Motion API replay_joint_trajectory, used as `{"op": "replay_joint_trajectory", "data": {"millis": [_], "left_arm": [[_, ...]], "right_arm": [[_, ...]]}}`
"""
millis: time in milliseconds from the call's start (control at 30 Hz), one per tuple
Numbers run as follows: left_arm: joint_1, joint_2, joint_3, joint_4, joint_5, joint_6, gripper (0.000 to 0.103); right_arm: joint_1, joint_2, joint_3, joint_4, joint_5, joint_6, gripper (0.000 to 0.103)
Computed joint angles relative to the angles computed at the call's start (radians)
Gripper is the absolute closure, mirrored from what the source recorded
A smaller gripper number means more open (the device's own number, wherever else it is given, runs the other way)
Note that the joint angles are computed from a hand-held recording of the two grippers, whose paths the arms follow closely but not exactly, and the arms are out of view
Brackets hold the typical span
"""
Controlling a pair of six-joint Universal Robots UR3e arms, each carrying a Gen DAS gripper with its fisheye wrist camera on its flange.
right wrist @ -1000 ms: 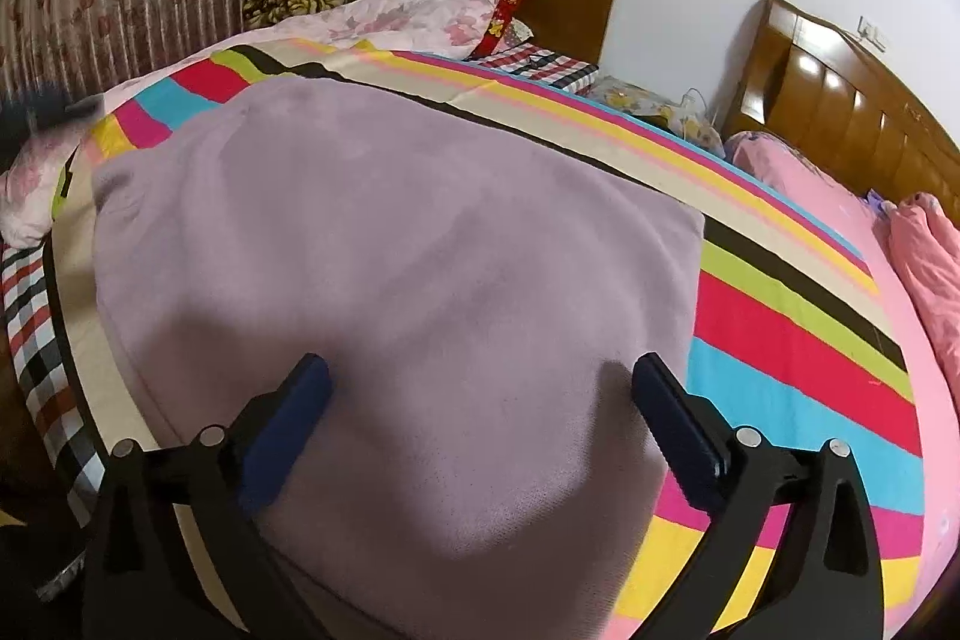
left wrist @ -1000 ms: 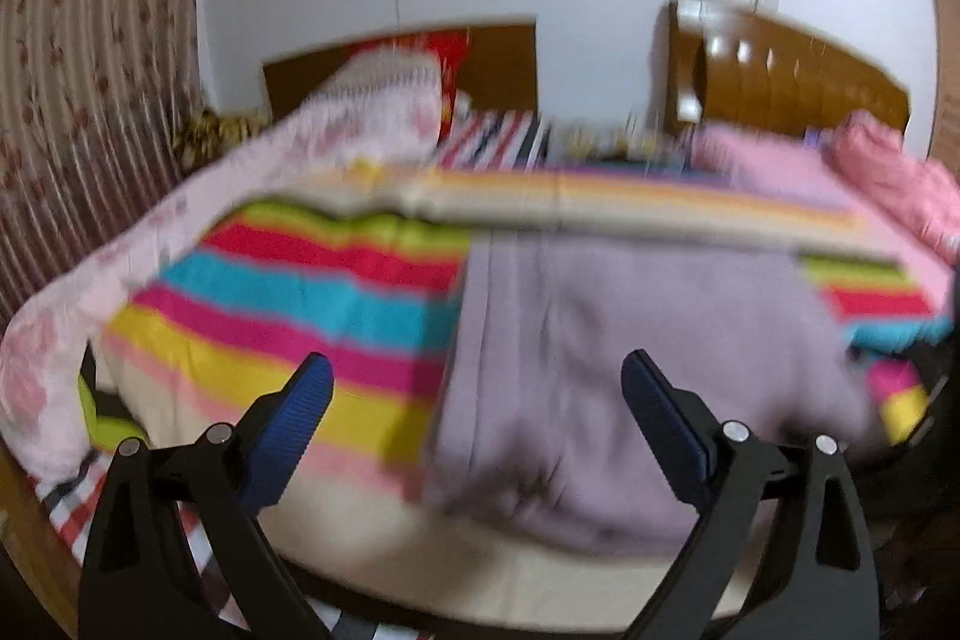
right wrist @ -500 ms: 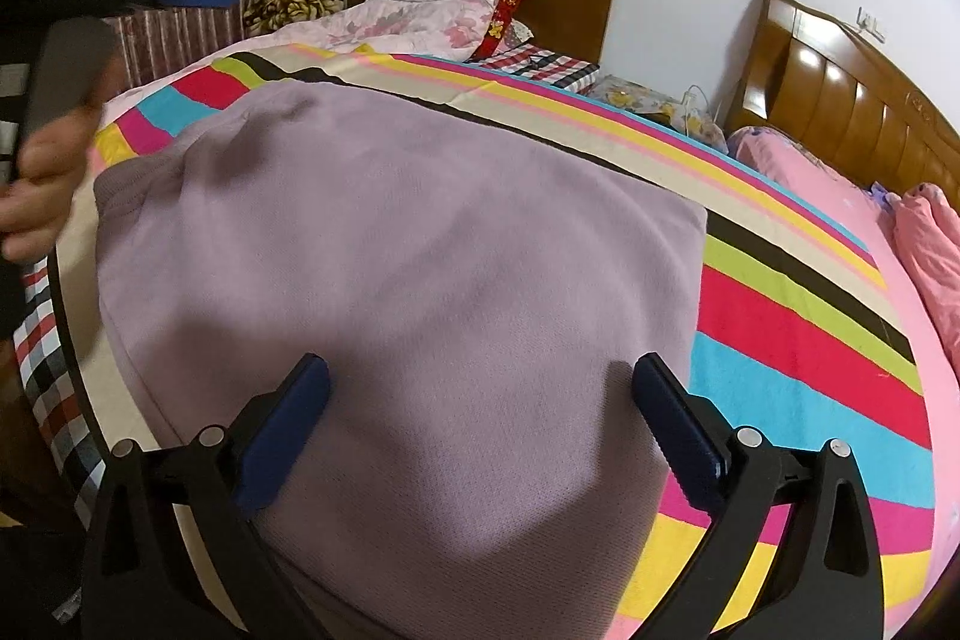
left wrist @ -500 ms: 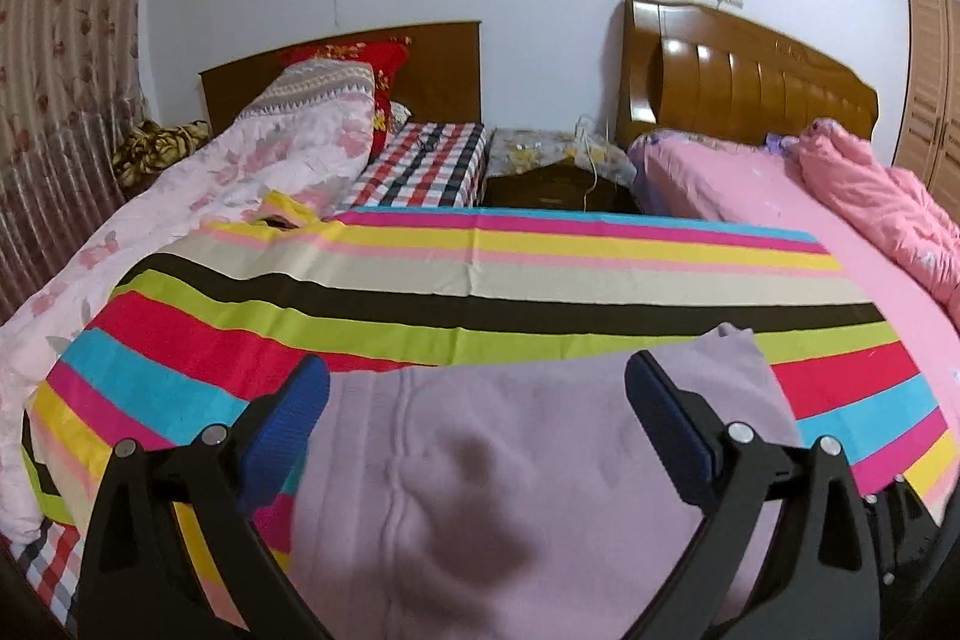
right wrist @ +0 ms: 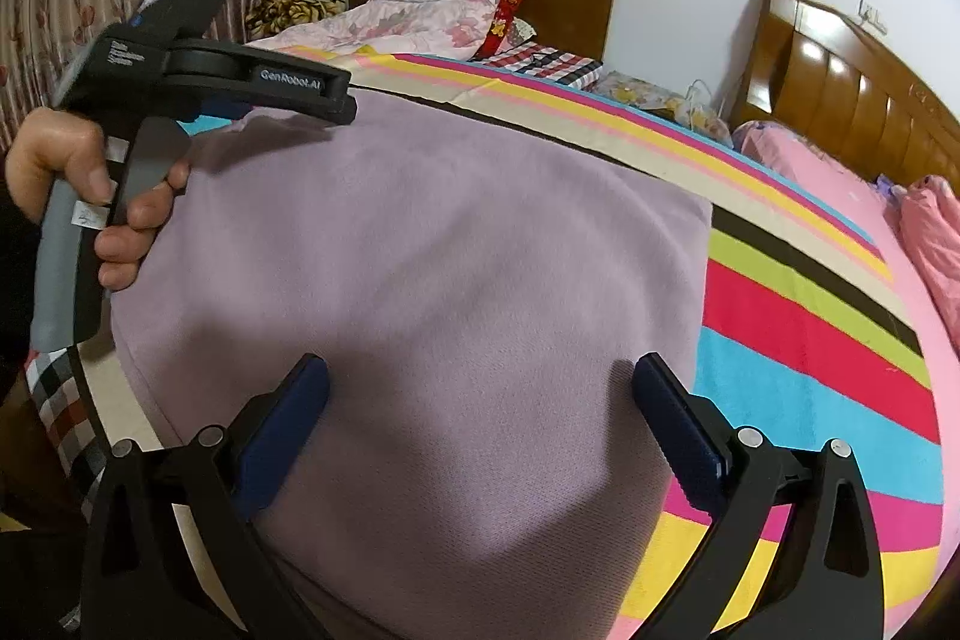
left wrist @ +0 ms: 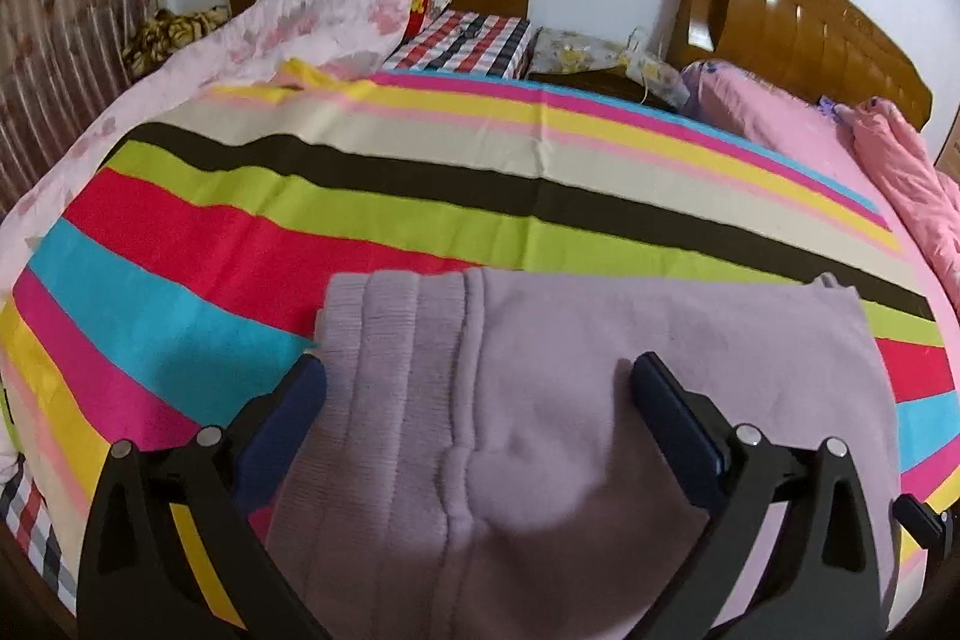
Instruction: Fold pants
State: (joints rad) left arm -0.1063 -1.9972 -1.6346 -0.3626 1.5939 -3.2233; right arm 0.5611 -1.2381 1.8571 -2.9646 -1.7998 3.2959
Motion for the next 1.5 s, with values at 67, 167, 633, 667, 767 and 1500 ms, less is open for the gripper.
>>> {"op": "replay_joint_trajectory", "data": {"millis": [67, 167, 633, 667, 767, 1500], "left_arm": [[0.006, -0.003, 0.002, -0.006, -0.013, -0.016, 0.001], [0.021, 0.015, -0.042, 0.036, -0.036, -0.035, 0.001], [0.045, 0.023, -0.058, 0.034, -0.097, -0.041, 0.001], [0.048, 0.025, -0.062, 0.035, -0.105, -0.043, 0.001], [0.048, 0.026, -0.064, 0.036, -0.108, -0.044, 0.001], [0.098, 0.277, -0.497, 0.496, -0.131, -0.1, 0.002]], "right_arm": [[-0.034, -0.032, 0.033, -0.004, 0.062, 0.008, 0.005], [-0.145, -0.129, 0.116, -0.024, 0.229, 0.0, 0.005], [-0.408, 0.217, -0.453, 0.347, 0.531, -0.093, 0.006], [-0.415, 0.198, -0.422, 0.318, 0.522, -0.064, 0.006], [-0.382, 0.083, -0.278, 0.222, 0.371, 0.058, 0.006], [-0.08, -0.183, 0.245, -0.103, 0.098, 0.025, 0.005]]}}
